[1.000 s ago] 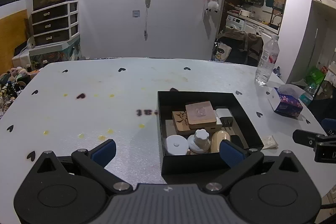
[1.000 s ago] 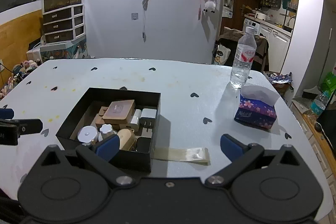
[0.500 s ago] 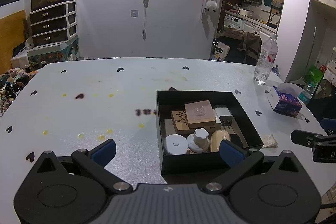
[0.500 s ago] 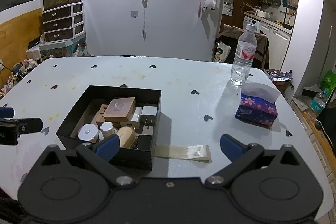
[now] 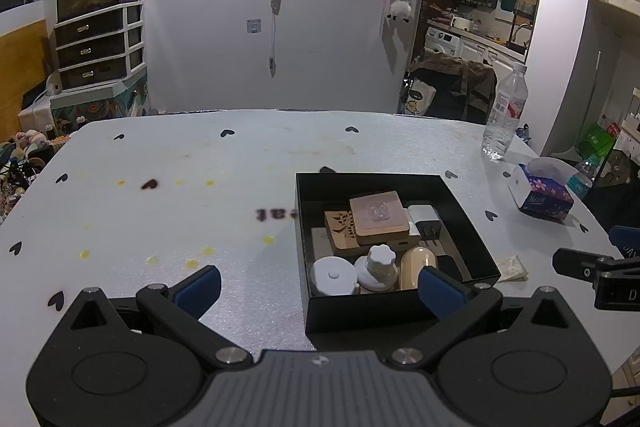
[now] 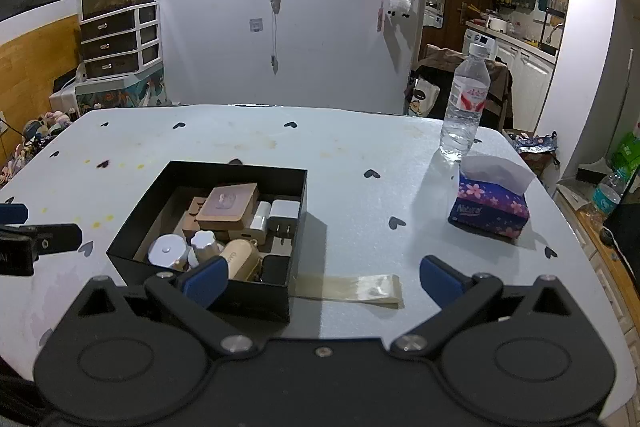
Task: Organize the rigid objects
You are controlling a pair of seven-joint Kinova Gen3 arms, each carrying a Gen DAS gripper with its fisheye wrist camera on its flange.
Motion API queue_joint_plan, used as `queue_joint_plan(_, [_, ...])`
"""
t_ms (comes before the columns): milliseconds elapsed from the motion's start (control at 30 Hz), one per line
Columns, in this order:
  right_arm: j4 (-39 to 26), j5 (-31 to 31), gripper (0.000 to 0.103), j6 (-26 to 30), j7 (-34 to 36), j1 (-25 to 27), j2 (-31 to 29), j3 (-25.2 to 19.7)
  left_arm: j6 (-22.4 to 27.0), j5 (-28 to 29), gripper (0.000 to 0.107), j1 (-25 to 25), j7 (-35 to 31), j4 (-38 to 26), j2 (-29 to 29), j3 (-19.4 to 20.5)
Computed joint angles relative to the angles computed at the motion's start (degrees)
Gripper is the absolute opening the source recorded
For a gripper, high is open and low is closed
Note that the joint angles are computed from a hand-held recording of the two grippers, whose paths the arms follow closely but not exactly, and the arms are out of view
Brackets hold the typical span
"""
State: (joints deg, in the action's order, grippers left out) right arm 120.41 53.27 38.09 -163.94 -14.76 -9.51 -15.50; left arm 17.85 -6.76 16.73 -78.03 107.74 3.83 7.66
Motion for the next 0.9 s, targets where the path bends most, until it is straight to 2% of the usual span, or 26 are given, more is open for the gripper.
queue_joint_plan(900, [0.1, -0.1, 0.103, -0.2, 0.2, 0.2, 0.0, 0.0, 0.1, 0.3, 0.103, 0.2, -0.7, -0.2, 0.1, 0.0])
